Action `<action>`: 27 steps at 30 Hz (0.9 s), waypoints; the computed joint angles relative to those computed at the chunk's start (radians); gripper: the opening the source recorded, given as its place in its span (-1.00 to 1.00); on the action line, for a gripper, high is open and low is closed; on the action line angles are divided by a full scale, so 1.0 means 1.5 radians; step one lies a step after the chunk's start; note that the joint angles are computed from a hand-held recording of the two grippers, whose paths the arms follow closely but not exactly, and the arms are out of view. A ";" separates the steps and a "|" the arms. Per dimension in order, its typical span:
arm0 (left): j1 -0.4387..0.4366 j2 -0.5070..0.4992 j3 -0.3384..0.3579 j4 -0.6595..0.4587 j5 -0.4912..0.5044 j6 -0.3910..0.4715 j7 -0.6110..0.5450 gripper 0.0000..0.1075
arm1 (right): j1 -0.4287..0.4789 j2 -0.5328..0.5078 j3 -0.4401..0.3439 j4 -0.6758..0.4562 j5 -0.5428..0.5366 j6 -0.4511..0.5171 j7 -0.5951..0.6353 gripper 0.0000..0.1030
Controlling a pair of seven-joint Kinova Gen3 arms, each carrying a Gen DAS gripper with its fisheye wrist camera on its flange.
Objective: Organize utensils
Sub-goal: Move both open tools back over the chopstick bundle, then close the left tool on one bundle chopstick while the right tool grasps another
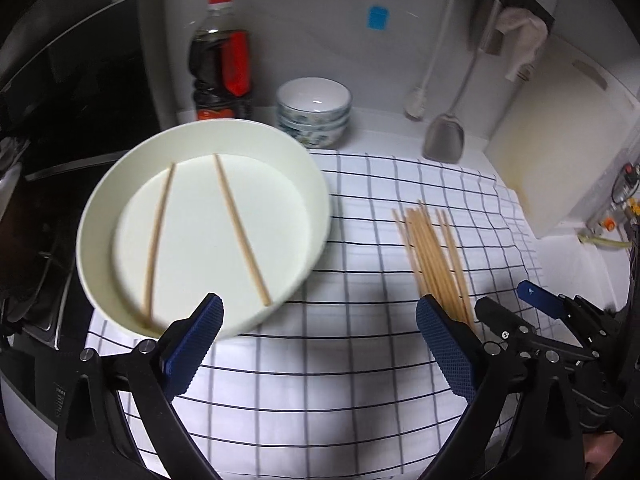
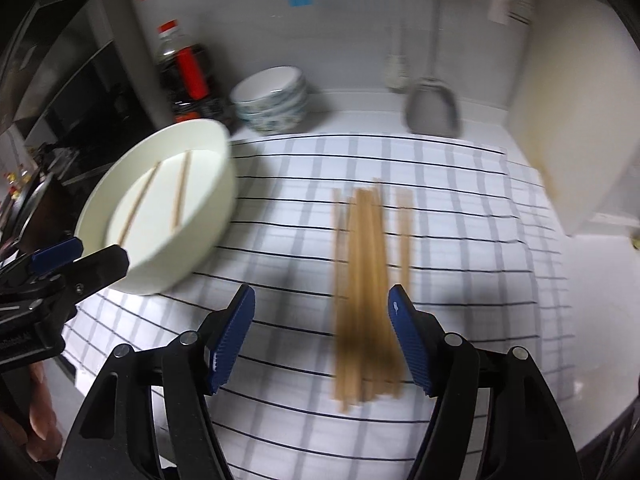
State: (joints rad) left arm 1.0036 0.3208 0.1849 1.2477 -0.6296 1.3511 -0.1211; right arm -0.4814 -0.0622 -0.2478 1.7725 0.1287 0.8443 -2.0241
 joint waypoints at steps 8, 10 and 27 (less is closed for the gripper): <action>0.019 0.073 -0.020 -0.083 0.013 -0.007 -0.043 0.79 | 0.056 -0.038 0.031 0.053 -0.001 -0.008 0.019 0.28; 0.023 0.090 -0.030 -0.097 0.021 -0.008 -0.047 0.79 | 0.068 -0.037 0.038 0.063 -0.007 -0.013 0.028 0.29; 0.031 0.179 -0.086 -0.120 0.068 -0.043 -0.030 0.80 | 0.092 0.043 0.062 0.127 -0.008 -0.150 0.070 0.34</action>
State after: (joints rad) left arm 1.0500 0.5897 0.0555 1.0671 -0.5271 1.2867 -0.1667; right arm -0.3436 0.0022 -0.1553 1.9629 0.1164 0.6199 -1.9196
